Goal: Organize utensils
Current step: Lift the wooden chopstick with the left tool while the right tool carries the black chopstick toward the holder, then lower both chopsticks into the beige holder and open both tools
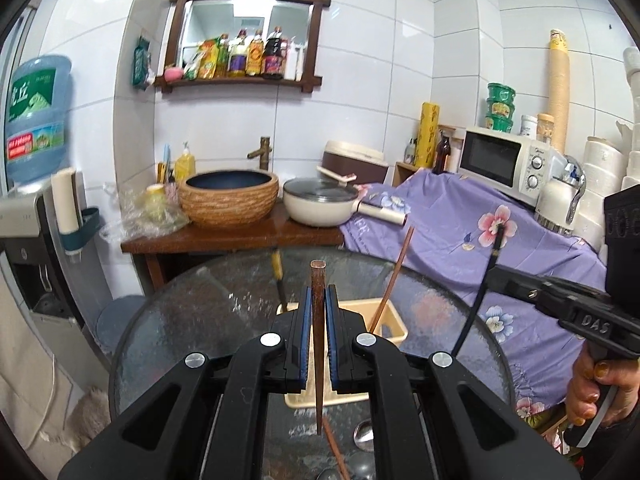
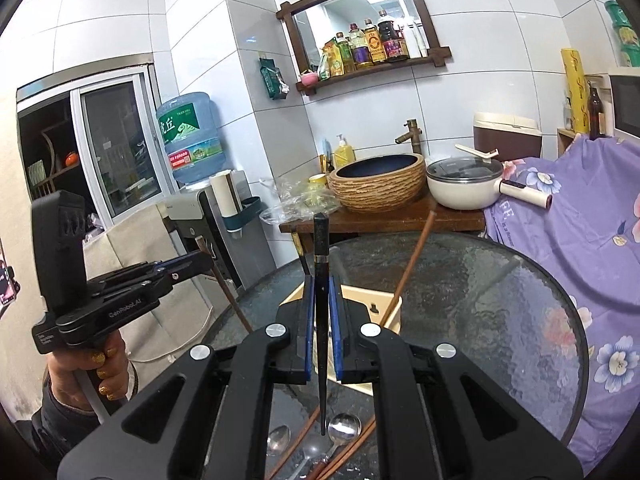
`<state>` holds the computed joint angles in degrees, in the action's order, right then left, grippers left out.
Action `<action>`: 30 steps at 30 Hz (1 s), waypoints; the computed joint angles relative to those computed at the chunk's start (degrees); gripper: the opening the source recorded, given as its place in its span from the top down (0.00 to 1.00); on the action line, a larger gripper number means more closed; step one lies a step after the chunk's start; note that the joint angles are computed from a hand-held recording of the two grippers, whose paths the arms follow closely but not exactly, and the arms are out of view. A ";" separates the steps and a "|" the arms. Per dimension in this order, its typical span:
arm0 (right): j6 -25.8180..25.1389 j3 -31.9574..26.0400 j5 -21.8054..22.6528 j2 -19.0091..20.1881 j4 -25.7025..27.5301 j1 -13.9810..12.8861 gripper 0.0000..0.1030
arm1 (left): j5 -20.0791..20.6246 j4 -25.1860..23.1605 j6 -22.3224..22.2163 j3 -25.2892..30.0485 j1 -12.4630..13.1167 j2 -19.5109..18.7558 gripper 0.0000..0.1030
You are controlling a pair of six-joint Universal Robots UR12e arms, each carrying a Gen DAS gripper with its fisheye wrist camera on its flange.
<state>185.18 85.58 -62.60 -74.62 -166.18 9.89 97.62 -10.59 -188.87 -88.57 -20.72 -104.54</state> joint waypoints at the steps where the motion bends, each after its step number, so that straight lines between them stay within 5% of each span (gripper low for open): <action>1: 0.05 -0.49 -0.08 0.11 0.19 0.05 0.92 | -0.18 -0.09 0.27 0.41 0.04 -0.02 0.93; 10: 1.79 -7.18 -0.85 2.00 0.01 0.45 0.92 | 0.20 0.29 0.93 6.68 -0.13 -1.22 0.93; 19: 2.09 -12.33 -8.53 5.50 -3.53 2.16 0.92 | 5.16 1.81 -0.59 12.57 -0.44 -5.20 0.93; 30: 0.36 -10.65 -13.29 8.40 -1.68 3.51 0.92 | 5.64 -0.31 -5.06 10.56 0.19 -8.14 0.93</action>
